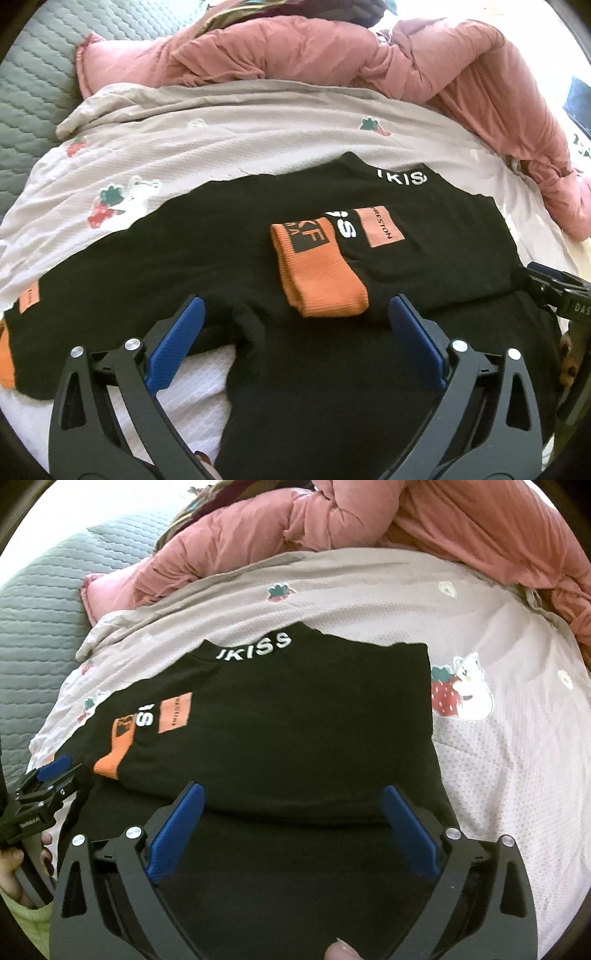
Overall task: Fold small clothes
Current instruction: 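Move the left gripper to the other orange-cuffed sleeve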
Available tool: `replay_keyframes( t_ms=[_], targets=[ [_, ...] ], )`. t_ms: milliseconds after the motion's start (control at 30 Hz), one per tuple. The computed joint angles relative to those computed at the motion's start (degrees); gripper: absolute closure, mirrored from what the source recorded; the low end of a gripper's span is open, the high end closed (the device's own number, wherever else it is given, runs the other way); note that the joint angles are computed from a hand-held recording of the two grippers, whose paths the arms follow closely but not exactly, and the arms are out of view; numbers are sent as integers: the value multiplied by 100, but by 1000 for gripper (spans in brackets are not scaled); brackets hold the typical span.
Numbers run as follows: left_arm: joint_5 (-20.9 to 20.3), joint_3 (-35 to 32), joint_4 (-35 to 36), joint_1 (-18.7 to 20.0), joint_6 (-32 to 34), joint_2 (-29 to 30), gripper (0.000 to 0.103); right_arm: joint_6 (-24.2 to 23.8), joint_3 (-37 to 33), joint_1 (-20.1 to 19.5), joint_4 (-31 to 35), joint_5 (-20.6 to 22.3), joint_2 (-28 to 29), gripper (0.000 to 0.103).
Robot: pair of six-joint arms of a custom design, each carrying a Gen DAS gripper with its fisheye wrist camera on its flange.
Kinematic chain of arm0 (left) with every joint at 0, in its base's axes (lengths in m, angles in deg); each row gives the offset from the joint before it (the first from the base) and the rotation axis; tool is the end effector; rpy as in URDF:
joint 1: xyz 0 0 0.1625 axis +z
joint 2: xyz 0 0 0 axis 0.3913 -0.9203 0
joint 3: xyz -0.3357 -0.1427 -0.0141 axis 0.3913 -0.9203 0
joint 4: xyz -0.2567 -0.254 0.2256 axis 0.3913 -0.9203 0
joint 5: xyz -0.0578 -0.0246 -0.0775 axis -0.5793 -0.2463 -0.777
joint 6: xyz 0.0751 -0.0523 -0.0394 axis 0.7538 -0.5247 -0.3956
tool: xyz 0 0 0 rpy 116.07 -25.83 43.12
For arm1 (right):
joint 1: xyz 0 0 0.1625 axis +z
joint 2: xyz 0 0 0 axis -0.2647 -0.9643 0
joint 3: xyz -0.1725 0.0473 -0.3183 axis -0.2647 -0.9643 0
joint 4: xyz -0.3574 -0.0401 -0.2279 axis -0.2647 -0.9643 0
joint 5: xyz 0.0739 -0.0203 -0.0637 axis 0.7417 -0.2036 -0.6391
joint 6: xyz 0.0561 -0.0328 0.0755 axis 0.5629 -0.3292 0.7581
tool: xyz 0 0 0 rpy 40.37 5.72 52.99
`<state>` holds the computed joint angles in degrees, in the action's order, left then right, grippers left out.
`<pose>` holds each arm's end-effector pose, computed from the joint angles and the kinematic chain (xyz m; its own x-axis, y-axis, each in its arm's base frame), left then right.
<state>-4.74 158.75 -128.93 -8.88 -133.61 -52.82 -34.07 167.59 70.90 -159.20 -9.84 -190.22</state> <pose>-0.3496 -0.3000 -0.0476 -0.7724 0.0125 -0.6350 0.4025 0.7830 -0.4743 -0.0623 -0.3261 0.3538 -0.8243 -0.1706 0.5399 -0.4223 0.8205 -0.3854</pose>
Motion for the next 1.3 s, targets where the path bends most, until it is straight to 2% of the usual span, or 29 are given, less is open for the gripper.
replay_keyframes(
  t_ms=[300,733,1000,1300],
  targets=[
    [98,334,868,-305,-967,-512,10,-67,143,190,171,101,-320,5],
    [53,732,2150,-661,-2297,-1202,10,-277,569,843,317,104,-813,5],
    [68,927,2630,-800,-2870,-1563,10,-324,789,1343,125,-88,-815,5],
    [-6,1122,3075,-786,-3509,-1929,10,-200,868,1916,-165,-326,-500,5]
  ],
)
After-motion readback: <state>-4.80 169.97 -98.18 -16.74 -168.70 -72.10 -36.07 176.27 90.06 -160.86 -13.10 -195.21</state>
